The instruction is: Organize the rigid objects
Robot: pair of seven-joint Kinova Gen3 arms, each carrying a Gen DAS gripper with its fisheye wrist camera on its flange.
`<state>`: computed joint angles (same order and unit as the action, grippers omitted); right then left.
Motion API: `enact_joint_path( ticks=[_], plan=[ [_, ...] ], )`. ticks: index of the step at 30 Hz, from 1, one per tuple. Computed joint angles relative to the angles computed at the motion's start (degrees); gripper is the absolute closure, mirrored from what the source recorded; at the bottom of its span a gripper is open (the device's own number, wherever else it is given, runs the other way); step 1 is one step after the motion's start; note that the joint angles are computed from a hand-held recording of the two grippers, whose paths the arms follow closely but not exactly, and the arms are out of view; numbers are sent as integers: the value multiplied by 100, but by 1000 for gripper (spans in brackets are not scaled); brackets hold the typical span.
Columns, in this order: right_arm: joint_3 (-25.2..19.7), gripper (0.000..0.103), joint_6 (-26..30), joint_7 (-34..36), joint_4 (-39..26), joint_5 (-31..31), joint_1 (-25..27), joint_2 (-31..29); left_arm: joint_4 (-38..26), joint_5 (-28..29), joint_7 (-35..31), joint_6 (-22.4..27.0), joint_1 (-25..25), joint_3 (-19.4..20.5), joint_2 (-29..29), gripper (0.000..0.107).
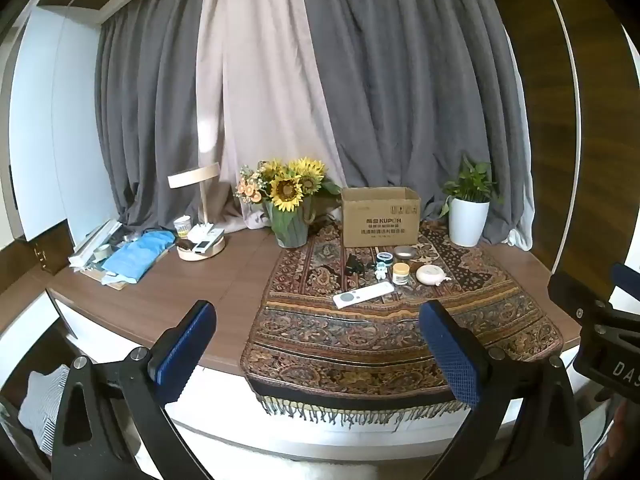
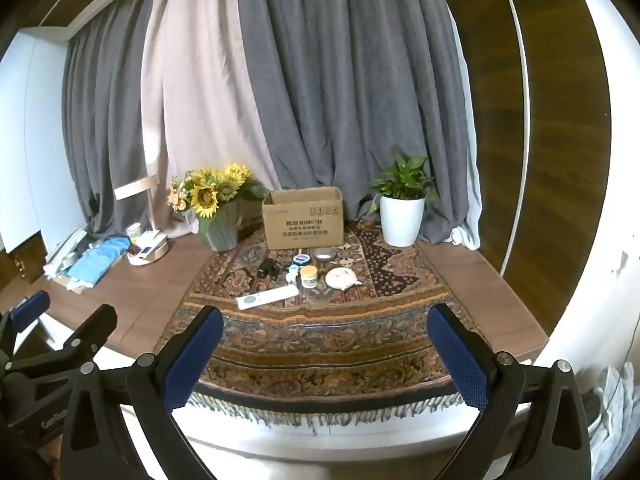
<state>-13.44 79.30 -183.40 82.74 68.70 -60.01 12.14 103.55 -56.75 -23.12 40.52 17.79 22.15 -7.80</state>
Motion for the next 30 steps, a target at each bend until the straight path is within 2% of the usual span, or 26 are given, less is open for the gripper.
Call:
enact_joint_path(
  ticks=[14, 20, 30],
  plan=[
    [12, 0, -16, -52, 18, 31, -13, 23, -50, -29, 13, 7, 41, 7, -14, 4],
    [-12, 0, 52, -54, 29, 44, -31, -21, -259, 154, -227, 177, 88, 59, -3, 4],
    [-17, 0, 104, 28, -42, 26, -17, -42, -341, 248, -335, 168, 123, 51, 29, 4]
  ],
)
